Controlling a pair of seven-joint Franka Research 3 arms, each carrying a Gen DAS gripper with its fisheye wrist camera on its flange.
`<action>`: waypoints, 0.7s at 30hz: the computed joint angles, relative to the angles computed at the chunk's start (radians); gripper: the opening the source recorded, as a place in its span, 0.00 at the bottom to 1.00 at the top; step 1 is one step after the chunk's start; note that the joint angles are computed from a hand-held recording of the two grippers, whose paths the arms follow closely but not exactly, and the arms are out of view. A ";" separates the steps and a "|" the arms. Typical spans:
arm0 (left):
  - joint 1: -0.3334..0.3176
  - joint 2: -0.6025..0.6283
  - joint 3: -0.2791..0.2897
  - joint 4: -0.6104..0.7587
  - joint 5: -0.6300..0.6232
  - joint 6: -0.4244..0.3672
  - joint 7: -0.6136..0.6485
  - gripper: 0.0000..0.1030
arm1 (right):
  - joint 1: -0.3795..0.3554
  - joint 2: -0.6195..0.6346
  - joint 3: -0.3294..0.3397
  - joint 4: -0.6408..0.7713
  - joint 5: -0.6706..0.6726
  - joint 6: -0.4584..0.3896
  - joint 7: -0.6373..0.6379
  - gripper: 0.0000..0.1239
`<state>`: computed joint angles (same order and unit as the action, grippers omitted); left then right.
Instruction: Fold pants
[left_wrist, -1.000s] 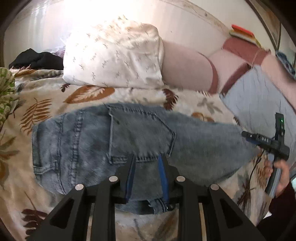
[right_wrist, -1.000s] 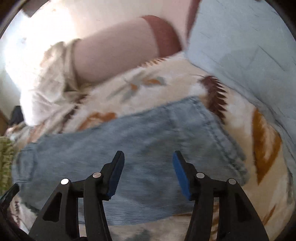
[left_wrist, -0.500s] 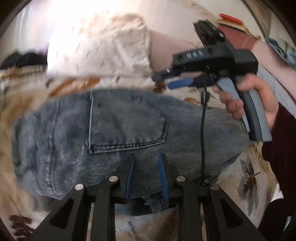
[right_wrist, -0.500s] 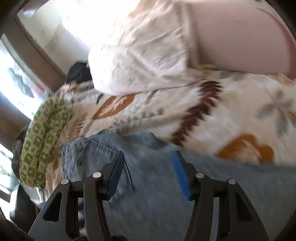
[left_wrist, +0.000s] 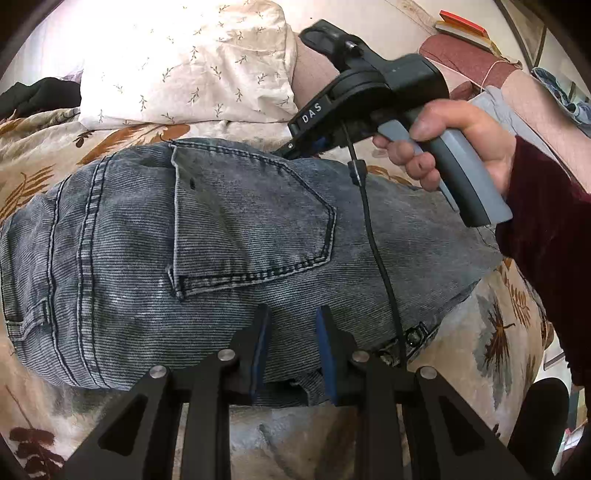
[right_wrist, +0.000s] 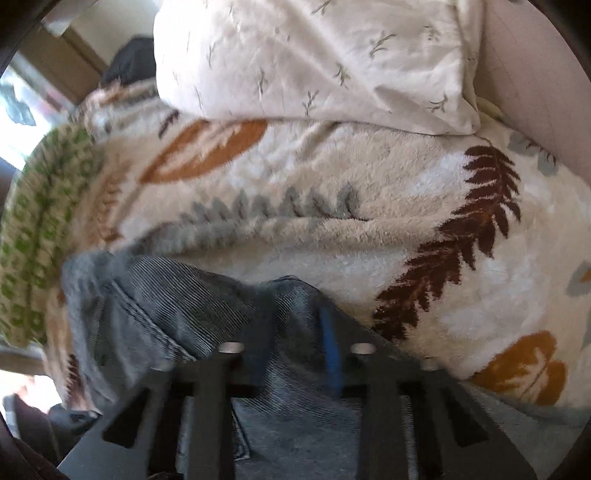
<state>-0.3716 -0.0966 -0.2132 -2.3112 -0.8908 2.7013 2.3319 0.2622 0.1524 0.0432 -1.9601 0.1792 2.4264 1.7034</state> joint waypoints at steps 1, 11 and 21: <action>-0.001 0.001 -0.001 0.000 0.000 0.002 -0.003 0.27 | 0.006 0.001 -0.004 0.005 -0.030 -0.001 0.020 0.08; -0.004 -0.020 0.006 -0.025 -0.004 -0.003 -0.003 0.27 | 0.058 0.074 -0.034 0.090 -0.288 -0.006 0.216 0.05; -0.027 -0.054 0.029 -0.048 -0.091 0.017 0.063 0.27 | 0.018 -0.059 -0.031 -0.077 -0.188 0.161 0.245 0.09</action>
